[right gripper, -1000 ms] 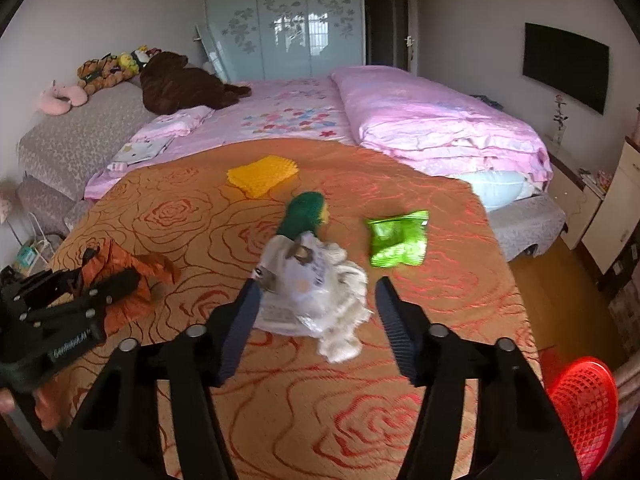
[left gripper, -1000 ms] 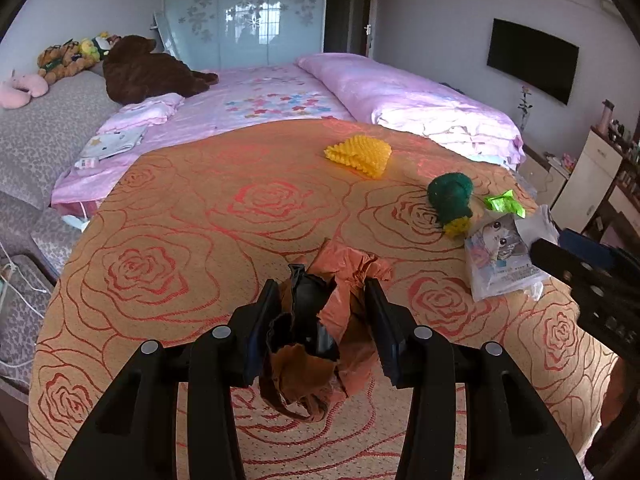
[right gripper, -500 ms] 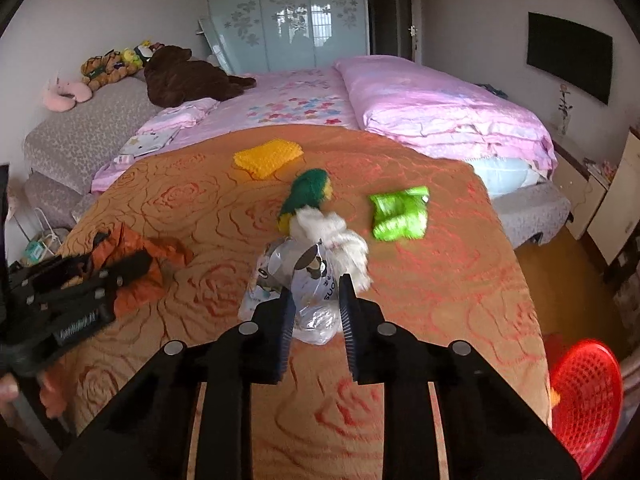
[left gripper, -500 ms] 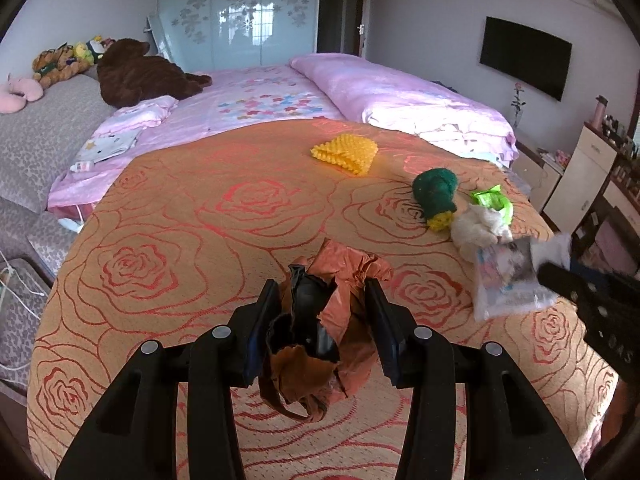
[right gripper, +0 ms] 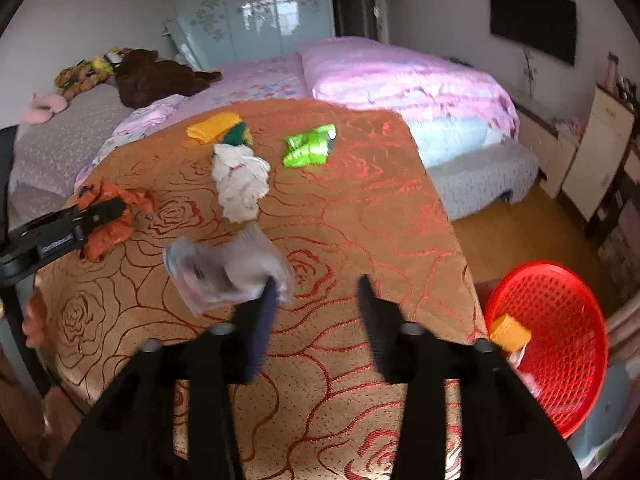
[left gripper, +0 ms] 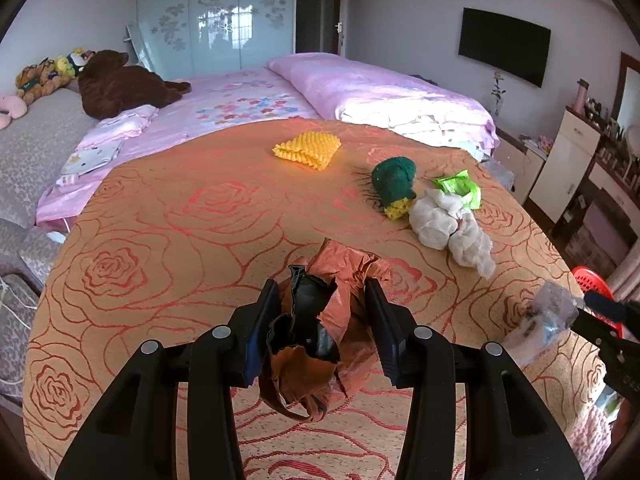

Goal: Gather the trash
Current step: 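Grasp the white cat-print snack packet with the right gripper, then carry the brown bag and cat-print packet in both grippers over the red wastebasket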

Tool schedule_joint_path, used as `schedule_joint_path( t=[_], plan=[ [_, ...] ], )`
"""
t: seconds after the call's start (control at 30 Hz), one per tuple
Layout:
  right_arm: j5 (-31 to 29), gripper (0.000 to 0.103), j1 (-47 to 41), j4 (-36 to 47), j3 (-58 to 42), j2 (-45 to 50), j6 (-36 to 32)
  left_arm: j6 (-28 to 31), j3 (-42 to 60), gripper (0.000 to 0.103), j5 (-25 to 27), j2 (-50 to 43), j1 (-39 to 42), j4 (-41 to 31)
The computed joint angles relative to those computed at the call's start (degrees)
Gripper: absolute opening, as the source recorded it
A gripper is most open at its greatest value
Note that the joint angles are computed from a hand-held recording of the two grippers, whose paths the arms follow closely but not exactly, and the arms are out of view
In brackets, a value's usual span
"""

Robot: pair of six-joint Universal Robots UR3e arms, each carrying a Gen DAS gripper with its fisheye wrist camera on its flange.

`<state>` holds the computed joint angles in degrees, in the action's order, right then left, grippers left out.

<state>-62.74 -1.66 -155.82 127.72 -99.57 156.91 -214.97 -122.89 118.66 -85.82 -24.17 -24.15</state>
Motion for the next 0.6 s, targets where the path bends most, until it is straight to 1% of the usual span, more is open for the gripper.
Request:
schedule_joint_path(
  t=[0.03, 0.1, 0.17, 0.23, 0.47, 0.6],
  plan=[
    [0.6, 0.062, -0.3, 0.2, -0.3, -0.2, -0.1, -0.1, 0.1, 0.043, 0.1, -0.1, -0.1, 0.0],
    [2.4, 0.068, -0.5, -0.5, -0.2, -1.0, 1.0, -0.3, 0.0, 0.043, 0.3, -0.1, -0.1, 0.0],
    [4.4, 0.072, -0.3, 1.3, -1.1, -0.9, 0.6, -0.5, -0.2, 0.043, 0.2, 0.0, 0.1, 0.0],
    [4.4, 0.079, 1.1, 1.9, -1.7, 0.0, 0.5, -0.6, -0.4, 0.043, 0.0, -0.1, 0.2, 0.2],
    [-0.2, 0.081, 7.7, -2.1, -4.4, 6.7, 2.6, -0.7, -0.7, 0.043, -0.2, -0.2, 0.3, 0.6],
    [-1.1, 0.081, 8.7, -2.6, -5.5, 9.2, 4.0, -0.7, -0.8, 0.043, -0.2, -0.2, 0.4, 0.7]
  ],
)
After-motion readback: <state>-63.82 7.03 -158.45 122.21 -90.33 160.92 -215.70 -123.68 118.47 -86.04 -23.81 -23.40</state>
